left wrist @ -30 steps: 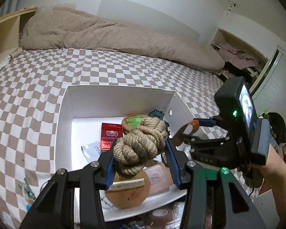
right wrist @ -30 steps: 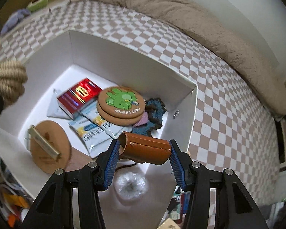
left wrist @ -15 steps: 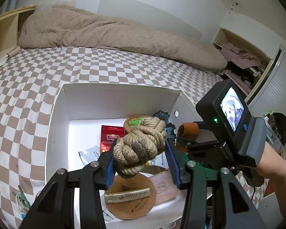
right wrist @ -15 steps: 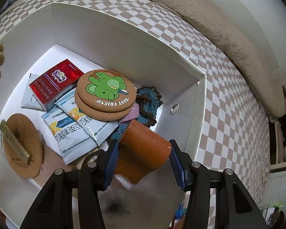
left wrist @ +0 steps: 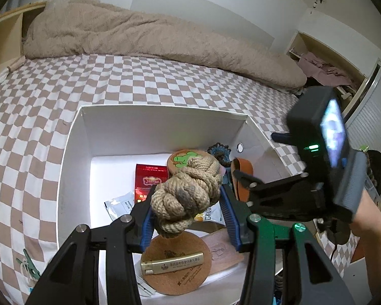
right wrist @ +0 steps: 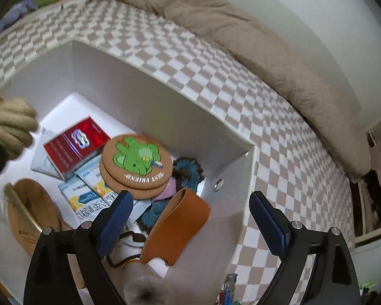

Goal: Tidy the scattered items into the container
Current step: 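Open the right gripper to drop the leather strip into the box, then lower the left gripper into the box and release the rope knot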

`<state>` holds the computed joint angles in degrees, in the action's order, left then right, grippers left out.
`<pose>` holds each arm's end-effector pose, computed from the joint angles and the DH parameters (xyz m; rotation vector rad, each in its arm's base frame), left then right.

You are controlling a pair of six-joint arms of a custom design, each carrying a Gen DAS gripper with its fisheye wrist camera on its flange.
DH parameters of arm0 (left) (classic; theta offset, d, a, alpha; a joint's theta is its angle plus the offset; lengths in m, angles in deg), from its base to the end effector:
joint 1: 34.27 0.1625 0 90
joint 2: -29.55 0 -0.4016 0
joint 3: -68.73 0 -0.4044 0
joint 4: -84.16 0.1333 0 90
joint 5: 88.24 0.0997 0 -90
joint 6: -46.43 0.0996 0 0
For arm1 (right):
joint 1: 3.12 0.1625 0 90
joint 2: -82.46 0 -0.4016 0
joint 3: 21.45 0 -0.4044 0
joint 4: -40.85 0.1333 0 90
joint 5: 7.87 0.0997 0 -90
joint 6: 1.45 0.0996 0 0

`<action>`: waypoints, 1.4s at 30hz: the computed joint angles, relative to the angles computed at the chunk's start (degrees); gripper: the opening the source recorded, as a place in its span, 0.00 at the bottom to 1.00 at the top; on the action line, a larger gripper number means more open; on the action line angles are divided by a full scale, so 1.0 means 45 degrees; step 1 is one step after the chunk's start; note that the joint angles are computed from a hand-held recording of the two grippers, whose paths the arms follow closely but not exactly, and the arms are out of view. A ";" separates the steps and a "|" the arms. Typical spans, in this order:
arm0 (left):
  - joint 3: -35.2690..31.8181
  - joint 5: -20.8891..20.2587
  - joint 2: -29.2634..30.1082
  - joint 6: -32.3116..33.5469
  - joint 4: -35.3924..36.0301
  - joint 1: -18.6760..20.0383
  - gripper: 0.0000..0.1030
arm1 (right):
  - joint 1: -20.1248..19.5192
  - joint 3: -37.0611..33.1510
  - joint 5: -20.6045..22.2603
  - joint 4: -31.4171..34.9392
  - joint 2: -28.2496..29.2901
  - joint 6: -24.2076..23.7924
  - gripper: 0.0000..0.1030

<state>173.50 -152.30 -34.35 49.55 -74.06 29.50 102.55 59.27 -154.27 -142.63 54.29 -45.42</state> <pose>-0.1119 -0.6273 0.2248 0.5364 2.6444 -0.7665 0.2406 -0.6713 0.0547 0.6450 -1.9272 0.4599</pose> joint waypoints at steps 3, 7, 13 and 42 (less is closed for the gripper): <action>-0.0334 -0.0019 0.0129 -0.0279 0.0559 0.0072 0.45 | 0.0065 0.0723 0.0754 0.0098 -0.0762 0.0804 0.90; -0.0864 0.0383 0.0481 -0.0442 0.1395 0.0034 0.45 | 0.0083 0.2005 0.1867 0.0241 -0.1686 0.1909 0.97; -0.1859 0.0647 0.1116 -0.0743 0.2904 -0.0073 0.45 | 0.0001 0.4035 0.3483 -0.0501 -0.2748 0.2621 0.97; -0.7991 0.3578 0.5671 -0.0557 0.7701 0.0637 0.54 | -0.1170 0.6797 0.7934 -0.1731 -0.4408 0.3910 1.00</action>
